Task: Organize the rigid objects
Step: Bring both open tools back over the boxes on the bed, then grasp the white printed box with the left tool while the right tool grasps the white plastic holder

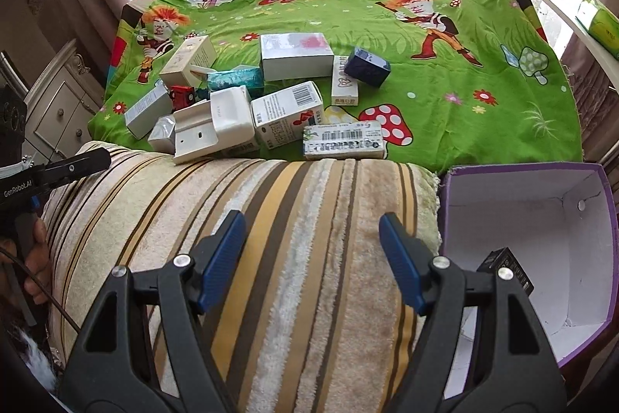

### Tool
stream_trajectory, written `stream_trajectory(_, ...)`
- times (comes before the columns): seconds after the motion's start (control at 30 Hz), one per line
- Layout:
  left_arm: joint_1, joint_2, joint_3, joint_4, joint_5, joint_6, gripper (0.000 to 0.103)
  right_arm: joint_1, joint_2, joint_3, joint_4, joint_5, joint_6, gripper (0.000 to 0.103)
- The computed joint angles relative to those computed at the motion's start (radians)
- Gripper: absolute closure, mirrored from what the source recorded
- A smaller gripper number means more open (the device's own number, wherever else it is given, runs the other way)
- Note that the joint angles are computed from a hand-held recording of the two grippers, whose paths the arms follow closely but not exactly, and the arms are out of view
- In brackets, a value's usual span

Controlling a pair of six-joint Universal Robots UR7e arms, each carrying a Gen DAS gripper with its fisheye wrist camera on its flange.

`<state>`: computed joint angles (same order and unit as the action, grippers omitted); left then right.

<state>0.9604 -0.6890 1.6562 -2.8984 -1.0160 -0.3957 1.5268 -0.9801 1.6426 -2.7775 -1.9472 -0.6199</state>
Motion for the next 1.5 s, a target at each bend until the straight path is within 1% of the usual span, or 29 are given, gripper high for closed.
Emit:
stream_trajectory(0.2, 0.008, -0.015, 0.004, 0.021, 0.072, -0.012, 0.047, 0.027, 0.066, -0.065, 0.041, 0.003, -0.046, 0.028)
stream_trajectory(0.33, 0.016, -0.022, -0.002, 0.041, 0.109, -0.005, 0.047, 0.036, 0.108, -0.123, 0.101, 0.015, -0.043, 0.028)
stream_trajectory(0.43, 0.021, -0.022, -0.018, 0.068, 0.148, 0.010, 0.047, 0.042, 0.135, -0.158, 0.115, 0.021, -0.051, 0.028)
stream_trajectory(0.5, 0.025, -0.019, -0.036, 0.108, 0.178, 0.019, 0.047, 0.047, 0.156, -0.183, 0.124, 0.016, -0.056, 0.028)
stream_trajectory(0.6, 0.040, -0.015, -0.067, 0.161, 0.185, 0.032, 0.047, 0.052, 0.183, -0.219, 0.145, 0.009, -0.057, 0.028)
stream_trajectory(0.7, 0.051, -0.007, -0.103, 0.217, 0.218, 0.049, 0.047, 0.056, 0.207, -0.251, 0.165, 0.002, -0.058, 0.028)
stream_trajectory(0.73, 0.056, -0.003, -0.119, 0.241, 0.227, 0.054, 0.044, 0.056, 0.214, -0.261, 0.173, 0.001, -0.056, 0.028)
stream_trajectory(0.8, 0.063, 0.007, -0.151, 0.288, 0.252, 0.061, 0.041, 0.057, 0.224, -0.277, 0.183, 0.000, -0.055, 0.028)
stream_trajectory(0.87, 0.071, 0.019, -0.185, 0.328, 0.260, 0.083, 0.040, 0.058, 0.233, -0.293, 0.196, 0.000, -0.056, 0.028)
stream_trajectory(0.97, 0.082, 0.047, -0.246, 0.404, 0.286, 0.119, 0.035, 0.059, 0.249, -0.315, 0.219, -0.002, -0.054, 0.028)
stream_trajectory(1.07, 0.095, 0.076, -0.308, 0.480, 0.293, 0.139, 0.033, 0.060, 0.261, -0.335, 0.241, -0.005, -0.056, 0.028)
stream_trajectory(1.17, 0.110, 0.101, -0.364, 0.549, 0.271, 0.157, 0.033, 0.062, 0.272, -0.349, 0.249, -0.008, -0.058, 0.028)
stream_trajectory(1.27, 0.118, 0.119, -0.400, 0.593, 0.279, 0.168, 0.033, 0.060, 0.282, -0.367, 0.268, -0.006, -0.052, 0.029)
stream_trajectory(1.37, 0.126, 0.134, -0.432, 0.632, 0.278, 0.175, 0.034, 0.059, 0.290, -0.378, 0.275, -0.003, -0.049, 0.038)
stream_trajectory(1.4, 0.129, 0.139, -0.441, 0.644, 0.272, 0.178, 0.035, 0.059, 0.290, -0.378, 0.274, -0.003, -0.051, 0.044)
stream_trajectory(1.43, 0.132, 0.142, -0.448, 0.655, 0.265, 0.179, 0.042, 0.059, 0.291, -0.377, 0.273, -0.004, -0.055, 0.049)
stream_trajectory(1.5, 0.135, 0.147, -0.458, 0.678, 0.256, 0.170, 0.054, 0.061, 0.290, -0.372, 0.266, -0.006, -0.064, 0.054)
